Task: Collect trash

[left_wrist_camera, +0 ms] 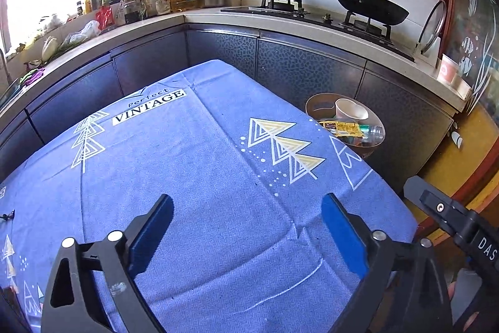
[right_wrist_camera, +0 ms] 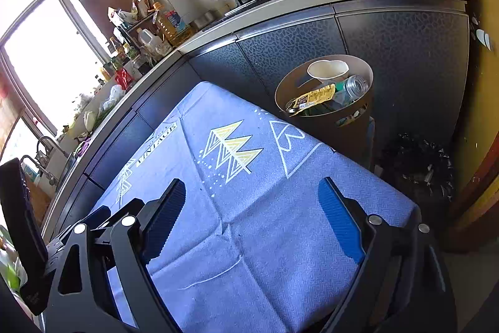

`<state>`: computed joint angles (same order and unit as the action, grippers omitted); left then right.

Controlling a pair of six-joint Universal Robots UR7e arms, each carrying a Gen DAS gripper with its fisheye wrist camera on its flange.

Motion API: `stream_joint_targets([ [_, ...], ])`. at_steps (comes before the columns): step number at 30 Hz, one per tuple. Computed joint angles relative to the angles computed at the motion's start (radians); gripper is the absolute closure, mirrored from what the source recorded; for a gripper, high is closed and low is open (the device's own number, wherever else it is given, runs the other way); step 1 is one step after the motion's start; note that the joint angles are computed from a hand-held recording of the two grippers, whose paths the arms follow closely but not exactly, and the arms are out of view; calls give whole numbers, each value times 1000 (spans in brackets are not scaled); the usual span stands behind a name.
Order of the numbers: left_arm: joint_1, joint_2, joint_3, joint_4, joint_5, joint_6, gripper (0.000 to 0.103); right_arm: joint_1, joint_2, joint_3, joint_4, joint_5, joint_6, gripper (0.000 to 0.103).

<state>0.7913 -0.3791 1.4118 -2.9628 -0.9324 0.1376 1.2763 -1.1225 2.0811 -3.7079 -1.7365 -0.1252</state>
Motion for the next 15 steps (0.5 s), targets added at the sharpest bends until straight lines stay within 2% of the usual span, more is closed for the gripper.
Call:
stream_joint_targets([
  [5,1,-2,8,1,10,-19,4,0,10,-13,12,-6,-1,12],
  [9,5,-4,2,61,47,-81,4,5,22,-27,25,-30,-4,8],
  [15,12,-16,23,74,55,-122,4,6,36,-38,48,-43,-1,8],
])
